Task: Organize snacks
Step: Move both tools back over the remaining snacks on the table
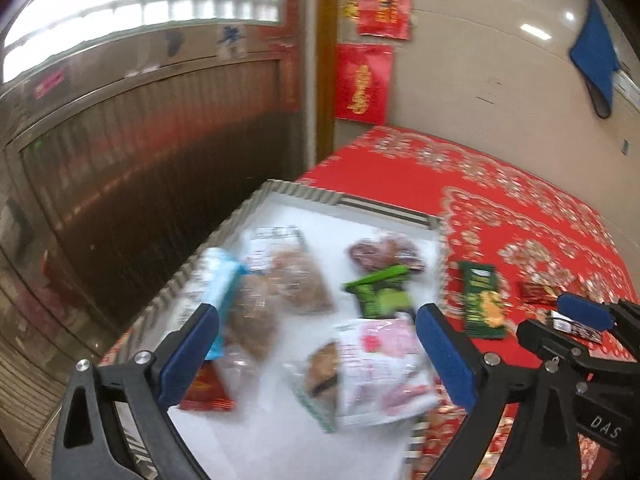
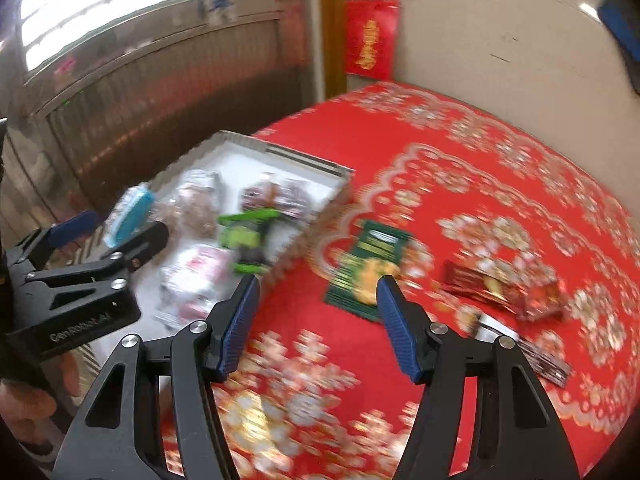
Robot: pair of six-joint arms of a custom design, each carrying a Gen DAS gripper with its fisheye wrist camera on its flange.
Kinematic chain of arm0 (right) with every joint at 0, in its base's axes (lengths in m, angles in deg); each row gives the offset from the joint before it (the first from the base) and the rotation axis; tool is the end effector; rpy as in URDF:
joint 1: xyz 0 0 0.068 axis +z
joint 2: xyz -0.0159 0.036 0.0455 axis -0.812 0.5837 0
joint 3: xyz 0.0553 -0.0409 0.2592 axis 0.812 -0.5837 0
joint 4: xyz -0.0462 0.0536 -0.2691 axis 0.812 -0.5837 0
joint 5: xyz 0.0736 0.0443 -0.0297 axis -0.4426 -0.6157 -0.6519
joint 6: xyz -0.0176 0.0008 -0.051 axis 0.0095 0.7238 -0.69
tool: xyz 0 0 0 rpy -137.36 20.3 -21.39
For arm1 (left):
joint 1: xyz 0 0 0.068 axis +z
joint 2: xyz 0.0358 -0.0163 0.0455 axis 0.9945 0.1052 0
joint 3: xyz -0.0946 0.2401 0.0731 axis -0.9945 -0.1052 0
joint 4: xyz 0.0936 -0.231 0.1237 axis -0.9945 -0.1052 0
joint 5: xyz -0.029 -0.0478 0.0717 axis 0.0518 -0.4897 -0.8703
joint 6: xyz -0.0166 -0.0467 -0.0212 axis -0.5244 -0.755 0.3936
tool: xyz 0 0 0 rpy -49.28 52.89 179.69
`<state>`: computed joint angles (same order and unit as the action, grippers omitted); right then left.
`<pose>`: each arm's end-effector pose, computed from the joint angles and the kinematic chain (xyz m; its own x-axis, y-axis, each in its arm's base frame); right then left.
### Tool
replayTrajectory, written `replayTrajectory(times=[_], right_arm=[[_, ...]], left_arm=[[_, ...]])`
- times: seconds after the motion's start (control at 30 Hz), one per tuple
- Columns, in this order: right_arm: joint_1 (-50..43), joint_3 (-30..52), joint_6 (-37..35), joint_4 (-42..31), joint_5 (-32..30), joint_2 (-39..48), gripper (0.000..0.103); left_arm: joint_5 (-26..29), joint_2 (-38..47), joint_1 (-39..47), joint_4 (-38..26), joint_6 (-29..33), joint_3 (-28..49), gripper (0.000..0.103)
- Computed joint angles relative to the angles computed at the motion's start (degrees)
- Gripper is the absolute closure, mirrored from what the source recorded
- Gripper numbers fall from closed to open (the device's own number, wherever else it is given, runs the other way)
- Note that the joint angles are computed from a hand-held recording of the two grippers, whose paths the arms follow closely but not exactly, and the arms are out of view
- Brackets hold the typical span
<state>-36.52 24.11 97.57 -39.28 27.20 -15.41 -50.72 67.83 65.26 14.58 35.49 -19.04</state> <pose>0.1966 0.0613 0.0833 -0.7575 -0.0525 -0.6508 -0.1404 0.9865 0.0839 0.2018 -0.0594 0.0652 -0.6597 -0.0094 -0.7515 -0.0041 1.0000 -0.0089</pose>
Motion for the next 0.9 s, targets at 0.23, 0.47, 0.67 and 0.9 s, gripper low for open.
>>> replayTrajectory(times=[0.23,0.47,0.67,0.9], right_arm=[[-17.21,-6.52,-7.99,-5.96,-6.03,-12.27,0.042],[-44.74,-8.64,-22.46,-11.22,-17.32,-16.82,0.042],[-61.86,-5.95,-32.58,-7.24,-24.31,-4.91,0.042],[-70.65,-2.03,-38.78,-4.58,-28.48,6.62,0.042]], left_arm=[[-3.7,3.27,-11.2,-3.02,-3.51,4.33,0.002],[-2.73,7.8,-18.66,-7.75,-6.46,10.63,0.001],[-3.14,14.15,-24.19,-11.61,-8.37,17.83,0.001],[-1.46,23.11,-26.97,-17.87,-8.28,29.6,0.001]])
